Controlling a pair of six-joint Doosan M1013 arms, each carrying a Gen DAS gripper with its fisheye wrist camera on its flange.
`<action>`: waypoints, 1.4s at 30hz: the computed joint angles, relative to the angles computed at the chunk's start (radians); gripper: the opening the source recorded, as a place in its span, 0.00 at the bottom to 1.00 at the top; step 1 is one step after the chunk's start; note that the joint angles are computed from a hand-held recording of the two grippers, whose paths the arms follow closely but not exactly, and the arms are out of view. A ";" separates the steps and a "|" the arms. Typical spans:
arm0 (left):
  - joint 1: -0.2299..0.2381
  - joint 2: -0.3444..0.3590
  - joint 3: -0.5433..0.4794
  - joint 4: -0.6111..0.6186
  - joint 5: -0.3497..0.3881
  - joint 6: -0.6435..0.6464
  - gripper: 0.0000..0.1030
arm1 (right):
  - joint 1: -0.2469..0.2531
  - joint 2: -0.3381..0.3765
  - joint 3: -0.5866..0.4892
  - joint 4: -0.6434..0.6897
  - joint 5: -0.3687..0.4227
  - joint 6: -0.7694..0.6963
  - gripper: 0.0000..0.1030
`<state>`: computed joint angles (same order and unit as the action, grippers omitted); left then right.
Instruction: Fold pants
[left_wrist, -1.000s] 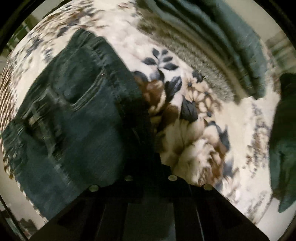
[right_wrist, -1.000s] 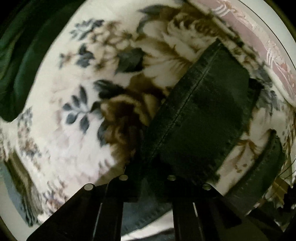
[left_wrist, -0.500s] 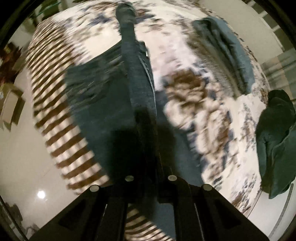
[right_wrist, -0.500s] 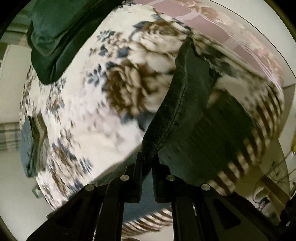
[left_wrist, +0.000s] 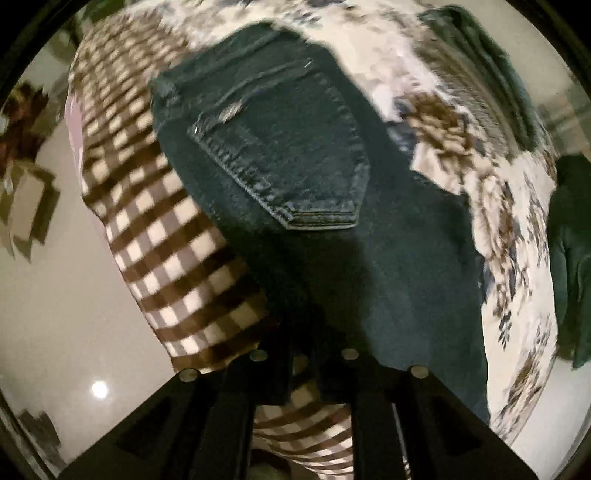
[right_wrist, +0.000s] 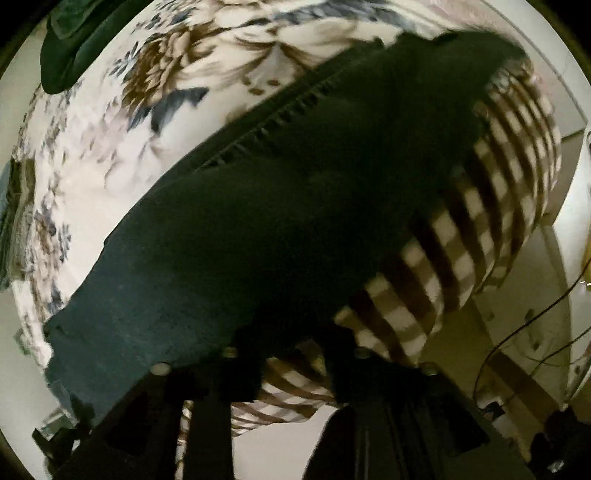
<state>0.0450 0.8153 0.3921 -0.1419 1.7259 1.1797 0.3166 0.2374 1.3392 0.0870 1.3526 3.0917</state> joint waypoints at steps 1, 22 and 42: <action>-0.007 -0.013 0.013 0.025 -0.018 0.023 0.13 | 0.000 -0.025 0.029 -0.004 -0.036 0.017 0.47; -0.291 -0.123 0.197 0.250 -0.134 0.189 0.83 | -0.217 -0.101 0.117 -0.056 0.022 -0.383 0.49; -0.351 -0.159 0.319 0.314 -0.121 0.134 0.83 | -0.219 -0.107 0.124 -0.146 -0.004 -0.452 0.13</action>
<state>-0.3055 0.6560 0.7107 0.1724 1.6046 1.3138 0.0979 0.1302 1.4634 -0.0586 1.3482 2.6395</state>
